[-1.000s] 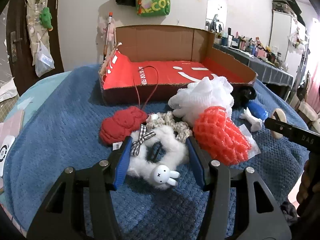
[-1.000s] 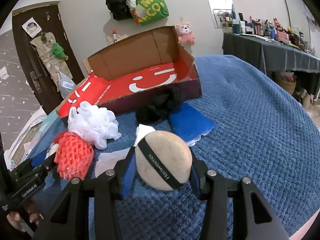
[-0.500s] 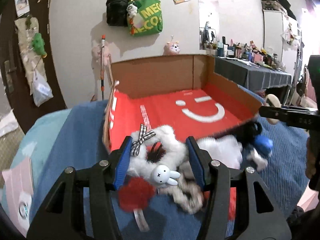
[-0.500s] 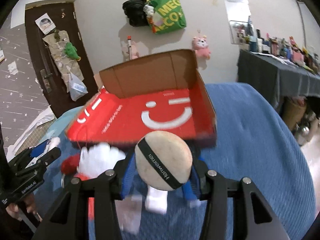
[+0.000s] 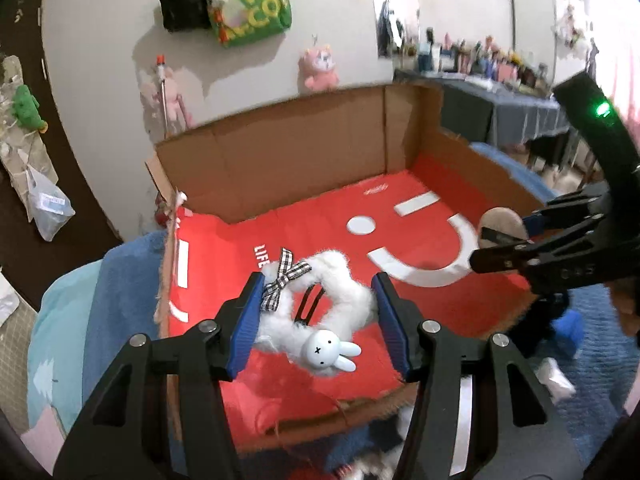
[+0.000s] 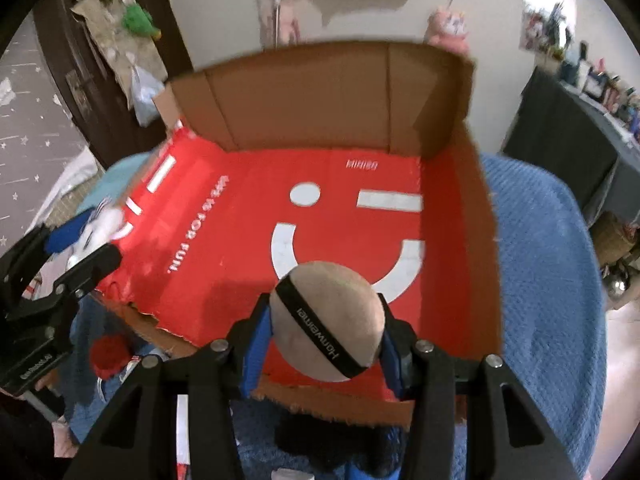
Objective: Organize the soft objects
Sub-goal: 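Carry the bunny and the powder puff into the red box and lower them, then open both grippers to release the bunny and the puff in the box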
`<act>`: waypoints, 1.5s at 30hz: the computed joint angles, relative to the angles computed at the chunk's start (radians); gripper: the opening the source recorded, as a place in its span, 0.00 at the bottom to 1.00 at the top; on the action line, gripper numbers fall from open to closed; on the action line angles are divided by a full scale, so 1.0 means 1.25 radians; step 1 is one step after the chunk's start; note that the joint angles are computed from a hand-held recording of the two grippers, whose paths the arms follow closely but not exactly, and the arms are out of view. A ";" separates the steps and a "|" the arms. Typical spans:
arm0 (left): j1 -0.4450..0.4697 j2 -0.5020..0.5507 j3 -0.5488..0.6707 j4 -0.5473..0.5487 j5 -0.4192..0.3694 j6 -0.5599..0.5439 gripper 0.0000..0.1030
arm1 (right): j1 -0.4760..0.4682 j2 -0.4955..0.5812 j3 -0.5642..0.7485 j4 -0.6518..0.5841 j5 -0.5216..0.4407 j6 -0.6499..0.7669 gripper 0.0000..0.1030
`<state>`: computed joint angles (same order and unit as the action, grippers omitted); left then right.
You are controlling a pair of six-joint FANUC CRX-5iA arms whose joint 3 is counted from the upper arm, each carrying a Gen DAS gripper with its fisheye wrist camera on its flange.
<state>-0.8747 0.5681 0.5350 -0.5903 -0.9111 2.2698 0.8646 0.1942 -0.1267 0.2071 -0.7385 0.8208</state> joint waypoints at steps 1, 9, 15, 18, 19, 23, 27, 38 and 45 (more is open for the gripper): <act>0.013 0.012 0.010 0.034 0.000 -0.029 0.51 | -0.008 0.017 0.029 -0.031 -0.025 0.033 0.49; 0.072 0.095 0.078 0.198 -0.037 -0.149 0.51 | -0.055 0.131 0.195 -0.145 -0.206 0.146 0.49; 0.084 0.132 0.110 0.250 -0.092 -0.205 0.51 | -0.072 0.163 0.239 -0.176 -0.256 0.167 0.49; 0.087 0.142 0.118 0.258 -0.115 -0.214 0.51 | -0.073 0.164 0.244 -0.181 -0.266 0.171 0.49; 0.089 0.143 0.117 0.262 -0.118 -0.216 0.51 | -0.077 0.162 0.244 -0.184 -0.269 0.179 0.49; 0.094 0.137 0.103 0.275 -0.112 -0.218 0.51 | -0.074 0.166 0.247 -0.166 -0.281 0.182 0.49; 0.094 0.134 0.097 0.279 -0.112 -0.223 0.51 | -0.072 0.178 0.255 -0.151 -0.289 0.188 0.49; 0.098 0.142 0.104 0.294 -0.108 -0.225 0.52 | -0.050 0.167 0.220 -0.103 -0.265 0.180 0.51; 0.091 0.142 0.109 0.264 -0.116 -0.211 0.63 | -0.032 0.165 0.204 -0.072 -0.252 0.174 0.56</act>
